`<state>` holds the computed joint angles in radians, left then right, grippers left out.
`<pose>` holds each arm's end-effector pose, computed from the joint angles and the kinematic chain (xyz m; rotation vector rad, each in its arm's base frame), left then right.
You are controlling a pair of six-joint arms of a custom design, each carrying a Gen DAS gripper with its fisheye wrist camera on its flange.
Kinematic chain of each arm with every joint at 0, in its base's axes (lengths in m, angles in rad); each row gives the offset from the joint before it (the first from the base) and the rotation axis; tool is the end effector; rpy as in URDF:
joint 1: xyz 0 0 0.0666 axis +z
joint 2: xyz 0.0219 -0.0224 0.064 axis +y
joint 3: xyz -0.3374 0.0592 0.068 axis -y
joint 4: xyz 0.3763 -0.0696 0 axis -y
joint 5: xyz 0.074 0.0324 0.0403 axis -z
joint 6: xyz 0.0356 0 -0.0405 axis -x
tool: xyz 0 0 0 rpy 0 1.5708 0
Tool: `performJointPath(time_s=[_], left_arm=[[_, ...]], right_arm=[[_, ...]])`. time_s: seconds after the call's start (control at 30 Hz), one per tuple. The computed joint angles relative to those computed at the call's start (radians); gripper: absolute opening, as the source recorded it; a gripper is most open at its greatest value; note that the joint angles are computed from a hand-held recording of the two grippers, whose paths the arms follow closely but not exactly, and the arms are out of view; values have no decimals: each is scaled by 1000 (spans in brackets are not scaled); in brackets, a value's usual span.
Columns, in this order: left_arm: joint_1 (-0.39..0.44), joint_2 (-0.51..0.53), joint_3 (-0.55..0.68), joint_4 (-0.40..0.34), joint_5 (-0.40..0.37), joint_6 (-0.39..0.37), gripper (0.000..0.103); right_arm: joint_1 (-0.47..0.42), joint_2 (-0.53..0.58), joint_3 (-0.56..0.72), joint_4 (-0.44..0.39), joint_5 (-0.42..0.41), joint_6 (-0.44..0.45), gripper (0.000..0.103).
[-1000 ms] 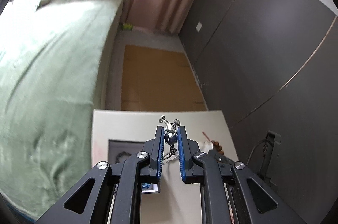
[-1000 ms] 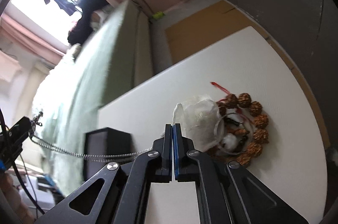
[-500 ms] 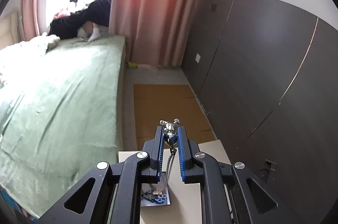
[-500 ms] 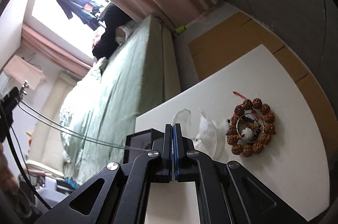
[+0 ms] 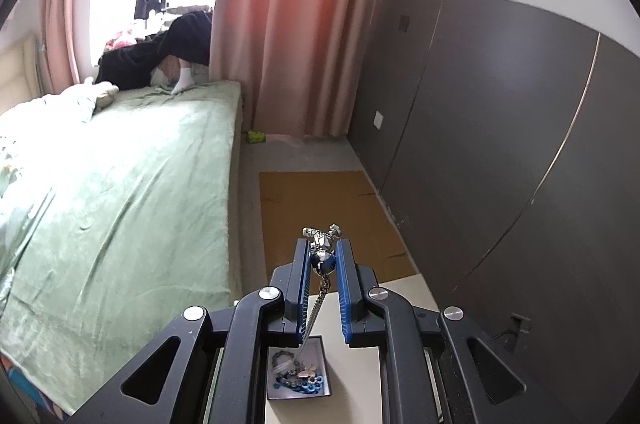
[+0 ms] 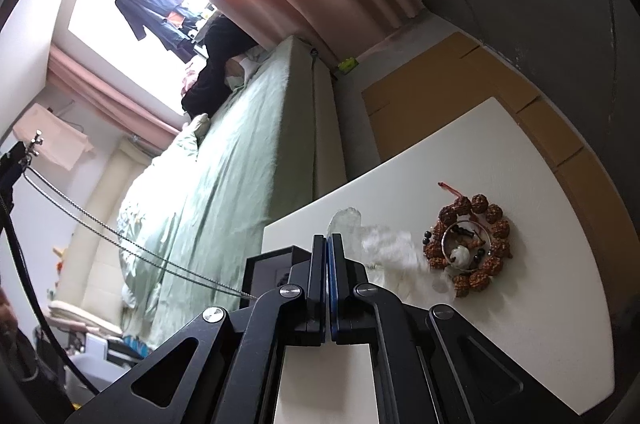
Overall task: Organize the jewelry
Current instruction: 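Carry the necklace over the black box with both tools, lowering the pendant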
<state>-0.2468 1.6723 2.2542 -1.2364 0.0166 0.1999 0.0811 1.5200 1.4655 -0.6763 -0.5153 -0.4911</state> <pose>0.5088 -0.1292 0.5993 0.0616 2.2372 -0.2626 0.5233 0.0597 0.3803 0.2058 2.3362 0.8823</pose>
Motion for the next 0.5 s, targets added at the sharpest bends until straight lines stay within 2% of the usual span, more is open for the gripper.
performJointPath(time_s=[0.23,0.5], left_arm=[[17,10,-49,17,11,22,13],[41,-10,-209,93,43,52,13]], right_arm=[[4,-2,3,-15,8,14,3],[7,6,9,-28,18,19,3]])
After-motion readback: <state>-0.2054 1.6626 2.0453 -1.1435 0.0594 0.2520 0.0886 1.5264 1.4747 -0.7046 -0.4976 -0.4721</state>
